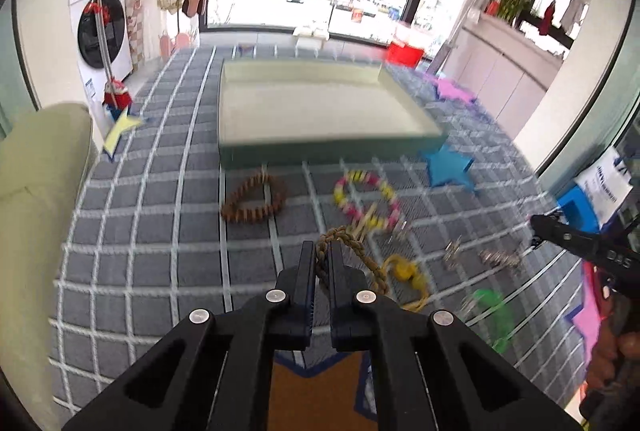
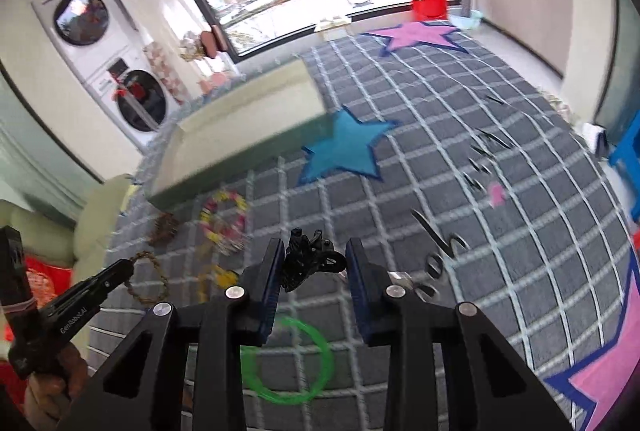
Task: Organize jewelry
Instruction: 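Carry the bead strand and claw clip into the tray and open both tools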
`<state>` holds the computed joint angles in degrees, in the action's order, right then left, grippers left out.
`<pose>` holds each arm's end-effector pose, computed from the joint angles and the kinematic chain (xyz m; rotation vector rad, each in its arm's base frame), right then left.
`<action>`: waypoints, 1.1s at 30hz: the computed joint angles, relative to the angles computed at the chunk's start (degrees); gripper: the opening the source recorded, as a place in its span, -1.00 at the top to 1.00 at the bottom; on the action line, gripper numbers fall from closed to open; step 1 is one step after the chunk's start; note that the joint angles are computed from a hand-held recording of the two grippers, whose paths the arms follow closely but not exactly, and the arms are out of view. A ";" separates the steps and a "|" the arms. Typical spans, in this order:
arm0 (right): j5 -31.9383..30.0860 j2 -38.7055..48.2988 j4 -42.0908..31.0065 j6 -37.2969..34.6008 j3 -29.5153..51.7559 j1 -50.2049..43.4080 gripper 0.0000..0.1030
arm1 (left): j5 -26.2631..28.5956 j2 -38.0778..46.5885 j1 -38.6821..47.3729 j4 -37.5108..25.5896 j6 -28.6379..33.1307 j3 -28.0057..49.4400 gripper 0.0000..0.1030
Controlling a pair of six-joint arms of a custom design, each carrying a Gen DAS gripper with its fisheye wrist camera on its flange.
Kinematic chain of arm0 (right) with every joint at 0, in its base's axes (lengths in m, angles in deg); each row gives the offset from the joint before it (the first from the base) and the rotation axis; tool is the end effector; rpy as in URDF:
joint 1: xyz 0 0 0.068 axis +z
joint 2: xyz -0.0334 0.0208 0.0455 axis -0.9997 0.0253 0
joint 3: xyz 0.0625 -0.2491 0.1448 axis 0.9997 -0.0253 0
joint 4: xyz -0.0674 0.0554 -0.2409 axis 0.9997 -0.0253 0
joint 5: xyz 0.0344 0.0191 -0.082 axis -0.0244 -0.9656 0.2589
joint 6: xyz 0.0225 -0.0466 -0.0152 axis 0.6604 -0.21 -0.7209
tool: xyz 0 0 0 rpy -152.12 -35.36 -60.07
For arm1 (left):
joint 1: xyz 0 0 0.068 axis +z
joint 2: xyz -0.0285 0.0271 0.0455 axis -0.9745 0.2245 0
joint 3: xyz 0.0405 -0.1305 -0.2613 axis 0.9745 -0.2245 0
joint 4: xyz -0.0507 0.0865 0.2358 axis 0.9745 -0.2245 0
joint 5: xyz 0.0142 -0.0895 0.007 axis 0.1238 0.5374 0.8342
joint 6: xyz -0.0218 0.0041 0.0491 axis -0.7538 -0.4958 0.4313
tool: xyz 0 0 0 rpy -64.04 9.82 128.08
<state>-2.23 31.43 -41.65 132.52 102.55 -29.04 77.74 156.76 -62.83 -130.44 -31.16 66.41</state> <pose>0.0981 0.1221 0.2406 0.8973 2.2464 0.1303 0.2850 0.0489 0.2281 0.8315 2.3622 -0.5882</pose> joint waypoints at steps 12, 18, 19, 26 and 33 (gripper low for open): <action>-19.28 2.72 16.47 -46.31 10.50 -36.44 0.33 | 1.59 5.01 -8.66 -1.08 -12.83 18.94 0.63; -26.45 12.31 22.69 -57.72 16.70 -46.98 0.33 | -4.65 14.87 -16.07 4.57 -21.50 28.72 0.63; -27.97 14.25 24.18 -58.98 17.53 -48.50 0.33 | -6.13 17.22 -17.26 5.49 -23.11 30.69 0.63; -32.20 28.90 30.28 -64.21 22.77 -54.04 0.33 | -14.06 28.56 -22.77 10.37 -26.78 38.02 0.63; -35.09 40.60 33.27 -65.72 26.40 -56.74 0.33 | -19.46 36.20 -25.23 12.48 -27.18 41.94 0.62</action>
<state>-37.32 72.03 -8.38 66.79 128.96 -85.79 58.28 192.96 -88.06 -117.96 -58.33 108.35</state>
